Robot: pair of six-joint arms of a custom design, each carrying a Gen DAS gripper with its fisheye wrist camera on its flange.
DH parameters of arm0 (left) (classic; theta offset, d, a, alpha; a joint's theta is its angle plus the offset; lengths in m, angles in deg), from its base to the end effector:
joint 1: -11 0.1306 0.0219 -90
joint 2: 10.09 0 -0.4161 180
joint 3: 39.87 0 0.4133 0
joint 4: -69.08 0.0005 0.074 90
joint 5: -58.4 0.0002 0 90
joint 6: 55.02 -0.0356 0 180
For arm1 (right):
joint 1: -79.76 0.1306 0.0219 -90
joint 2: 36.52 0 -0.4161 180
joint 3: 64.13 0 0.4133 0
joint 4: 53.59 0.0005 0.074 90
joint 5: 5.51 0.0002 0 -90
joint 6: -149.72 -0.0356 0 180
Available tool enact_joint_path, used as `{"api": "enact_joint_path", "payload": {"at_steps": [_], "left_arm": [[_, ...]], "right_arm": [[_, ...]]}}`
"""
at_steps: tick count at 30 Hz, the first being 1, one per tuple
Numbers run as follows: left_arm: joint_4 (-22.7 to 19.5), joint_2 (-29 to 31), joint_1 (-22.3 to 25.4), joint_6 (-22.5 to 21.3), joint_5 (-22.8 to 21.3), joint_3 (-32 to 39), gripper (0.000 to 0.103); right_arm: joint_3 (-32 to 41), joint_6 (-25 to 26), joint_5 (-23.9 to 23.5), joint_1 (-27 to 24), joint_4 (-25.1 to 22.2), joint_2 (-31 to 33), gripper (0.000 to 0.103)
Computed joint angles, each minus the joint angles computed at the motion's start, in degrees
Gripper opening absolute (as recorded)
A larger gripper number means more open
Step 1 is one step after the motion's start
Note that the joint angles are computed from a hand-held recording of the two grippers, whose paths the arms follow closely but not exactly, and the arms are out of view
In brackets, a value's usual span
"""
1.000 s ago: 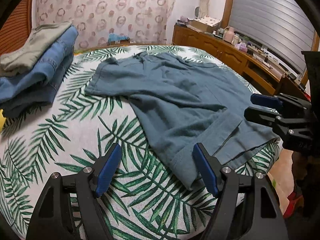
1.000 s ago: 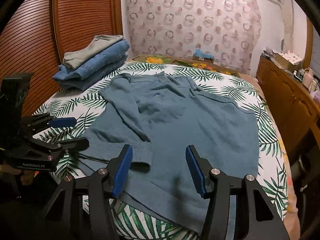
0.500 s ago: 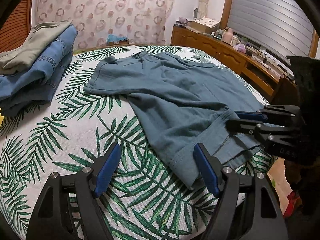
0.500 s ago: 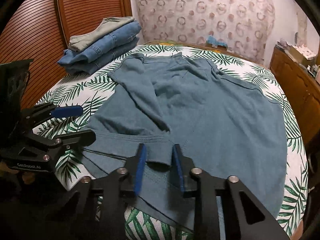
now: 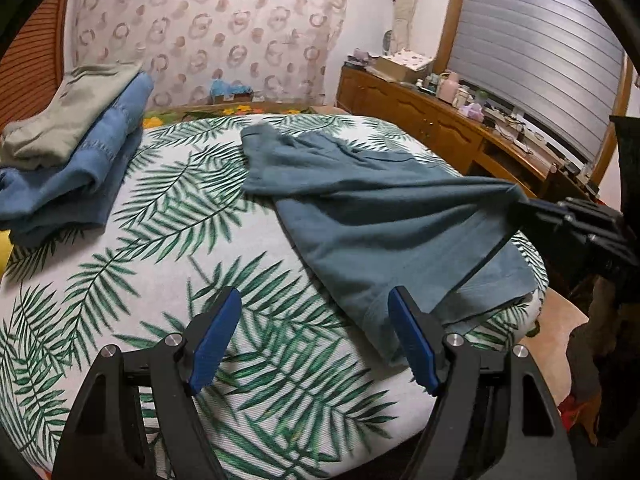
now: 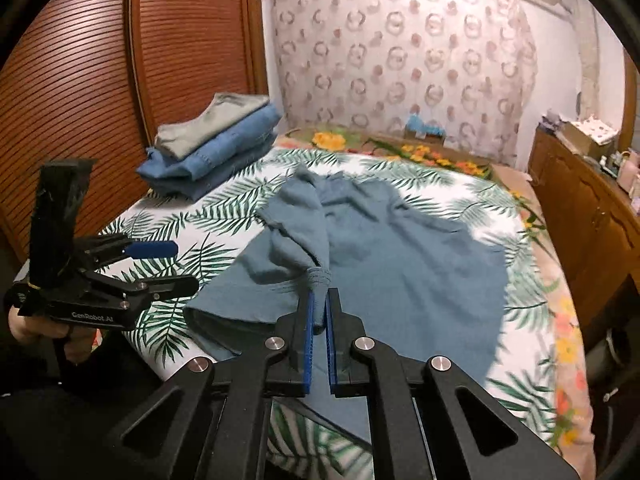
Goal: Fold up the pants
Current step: 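Lift the leg with the right tool and fold it over the other leg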
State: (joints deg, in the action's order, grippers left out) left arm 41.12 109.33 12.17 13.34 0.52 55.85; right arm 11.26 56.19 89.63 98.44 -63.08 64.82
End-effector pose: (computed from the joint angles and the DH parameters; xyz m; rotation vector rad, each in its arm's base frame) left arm 0.6694 -0.0058 0.2451 0.6459 2.2600 -0.4992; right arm 0.5359 0.1773 0.2941 -0.2383 2.1760 0.1210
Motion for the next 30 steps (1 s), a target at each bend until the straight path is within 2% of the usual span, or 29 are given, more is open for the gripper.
{"api": "enact_joint_path", "payload": {"at_steps": [10, 18, 26, 30], "left_arm": [[-0.35, -0.52, -1.96, -2.20, 0.04, 0.40, 0.077], [-0.40, -0.44, -2.87, -3.06, -0.38, 0.61, 0.077], [-0.54, -0.55, -3.29, -3.43, -0.59, 0.31, 0.077], [-0.78, -0.34, -3.66, -3.42, -1.04, 0.67, 0.077]], "right_arm": [[-5.69, -2.74, 4.83, 0.68, 1.23, -4.74, 0.005], [-6.48, -5.84, 9.09, 2.54, 1.29, -5.38, 0.005], [-8.52, -8.18, 11.22, 3.79, 2.01, -6.70, 0.005], [-8.75, -9.86, 10.67, 3.60, 1.22, -5.88, 0.005]]}}
